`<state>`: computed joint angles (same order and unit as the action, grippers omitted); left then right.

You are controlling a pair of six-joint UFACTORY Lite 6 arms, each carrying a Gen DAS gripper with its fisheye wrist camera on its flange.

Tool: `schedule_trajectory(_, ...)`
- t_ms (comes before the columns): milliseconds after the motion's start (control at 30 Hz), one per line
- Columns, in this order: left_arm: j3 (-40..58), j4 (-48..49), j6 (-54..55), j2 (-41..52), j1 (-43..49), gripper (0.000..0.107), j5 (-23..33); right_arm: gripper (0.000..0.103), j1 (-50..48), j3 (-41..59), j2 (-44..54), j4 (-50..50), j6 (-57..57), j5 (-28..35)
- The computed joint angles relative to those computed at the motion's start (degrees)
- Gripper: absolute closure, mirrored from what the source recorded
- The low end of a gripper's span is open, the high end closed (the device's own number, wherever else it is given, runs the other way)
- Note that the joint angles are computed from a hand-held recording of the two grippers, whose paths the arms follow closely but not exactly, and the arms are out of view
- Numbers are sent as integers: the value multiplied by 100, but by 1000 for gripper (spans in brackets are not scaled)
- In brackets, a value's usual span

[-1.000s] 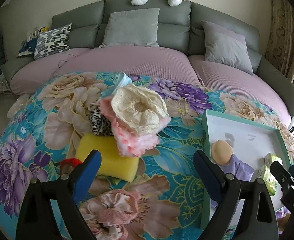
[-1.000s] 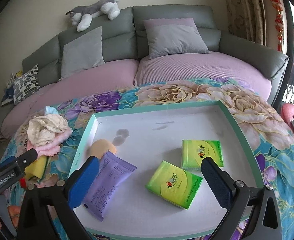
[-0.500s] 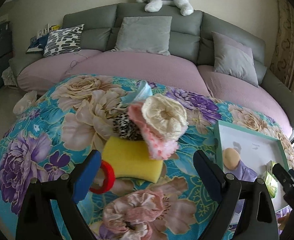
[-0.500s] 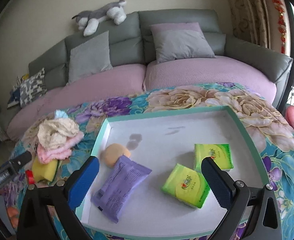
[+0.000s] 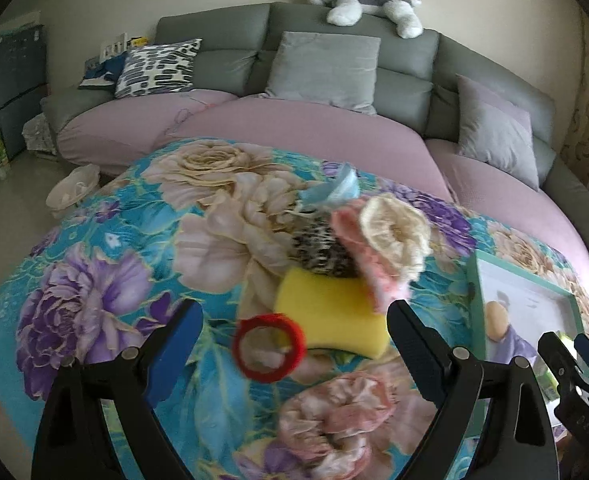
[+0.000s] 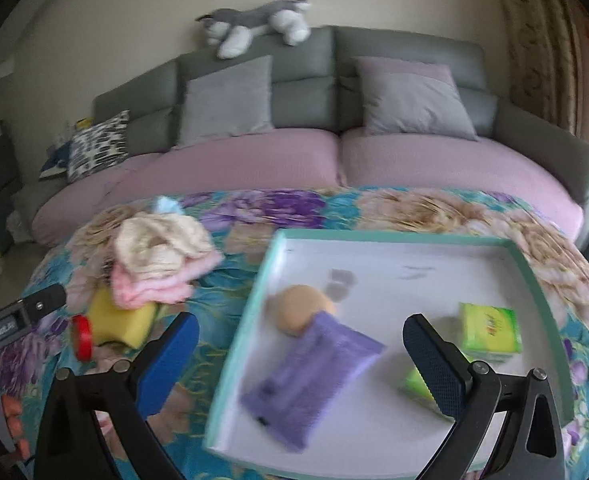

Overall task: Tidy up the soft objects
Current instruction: 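Move both open tools back over the loose items beside the tray, then grasp the pink floral scrunchie with the right tool while the left tool grasps the red tape roll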

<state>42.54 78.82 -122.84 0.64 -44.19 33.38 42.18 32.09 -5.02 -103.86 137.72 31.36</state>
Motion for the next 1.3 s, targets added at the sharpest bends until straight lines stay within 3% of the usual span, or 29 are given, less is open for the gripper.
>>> schedule_trajectory(267, -726, -255, 519, -695, 789, 13, -494, 0, 645, 849, 1012, -457, 353, -59)
schedule_trajectory(567, -981, -572, 1212, -640, 1521, 13, -1408, 0, 993, 1811, 2246, -1259, 867, -901)
schedule_trajectory(700, -965, -542, 1301, -479, 1559, 13, -1431, 0, 1094, 2175, 2731, -1333, 786, -1207)
schedule_trajectory(1300, -1084, -130, 967, -260, 2065, 13, -2064, 0, 1387, 3162, 3877, -516, -297, -1566)
